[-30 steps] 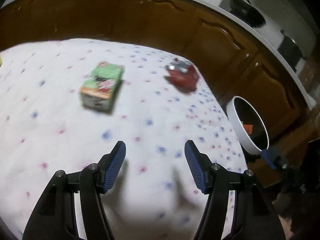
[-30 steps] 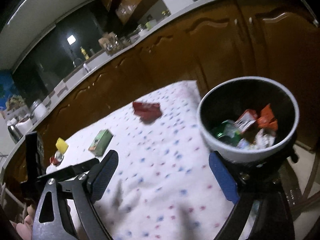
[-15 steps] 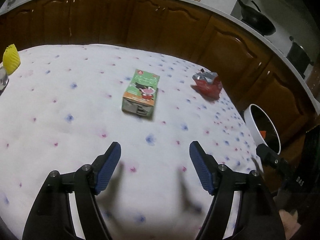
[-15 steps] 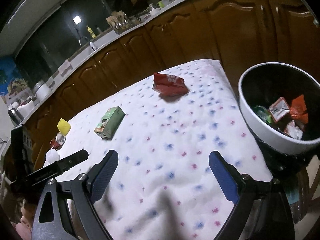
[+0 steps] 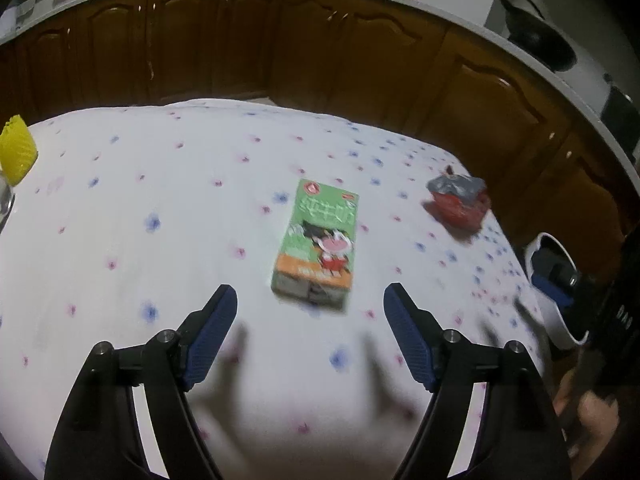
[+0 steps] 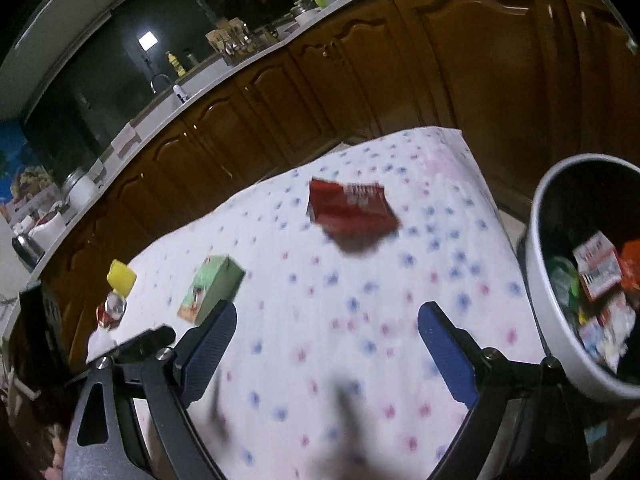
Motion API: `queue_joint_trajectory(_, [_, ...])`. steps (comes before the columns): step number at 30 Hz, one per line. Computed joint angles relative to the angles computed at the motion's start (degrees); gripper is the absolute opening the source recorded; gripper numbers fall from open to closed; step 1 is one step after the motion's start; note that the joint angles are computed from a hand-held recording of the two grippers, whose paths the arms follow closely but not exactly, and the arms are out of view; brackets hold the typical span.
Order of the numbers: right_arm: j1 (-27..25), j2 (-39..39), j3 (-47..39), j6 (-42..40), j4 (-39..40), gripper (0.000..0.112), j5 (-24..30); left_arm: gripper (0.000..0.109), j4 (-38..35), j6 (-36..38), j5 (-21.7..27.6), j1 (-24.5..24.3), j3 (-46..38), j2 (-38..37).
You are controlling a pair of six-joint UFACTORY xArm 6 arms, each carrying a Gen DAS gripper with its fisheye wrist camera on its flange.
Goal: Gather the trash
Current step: 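Grasp the green cow-print milk carton with the left tool while the right tool grasps the red snack bag, then carry the carton and snack bag over the white bowl and open both tools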
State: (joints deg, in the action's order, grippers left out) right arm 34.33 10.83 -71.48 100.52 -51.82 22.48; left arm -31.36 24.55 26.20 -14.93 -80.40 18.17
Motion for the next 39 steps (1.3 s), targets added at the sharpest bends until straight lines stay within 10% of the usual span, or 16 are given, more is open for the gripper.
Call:
queue_joint_trajectory(12, [-5.0, 11.0, -12.8, -15.8, 12.2, 0.092, 2.3, 0.078, 4.8, -2.3, 3.3, -0.2, -11.7, 9.0])
queue_joint_trajectory(16, [-5.5, 12.8, -14.0, -18.6, 15.0, 0.055, 2.6, 0.076, 7.3, -4.0, 1.3, -0.6, -11.9, 9.9])
queue_joint_trajectory(20, [-4.7, 11.1, -12.2, -14.4, 9.8, 0.050, 3.0, 0.047, 3.4, -0.2, 1.8, -0.7, -11.9, 9.9])
queue_joint_trajectory(39, [3.3, -11.4, 10.3, 10.3, -9.5, 0.049, 5.8, 0.047, -16.2, 19.1, 2.8, -5.2, 5.5, -6.3])
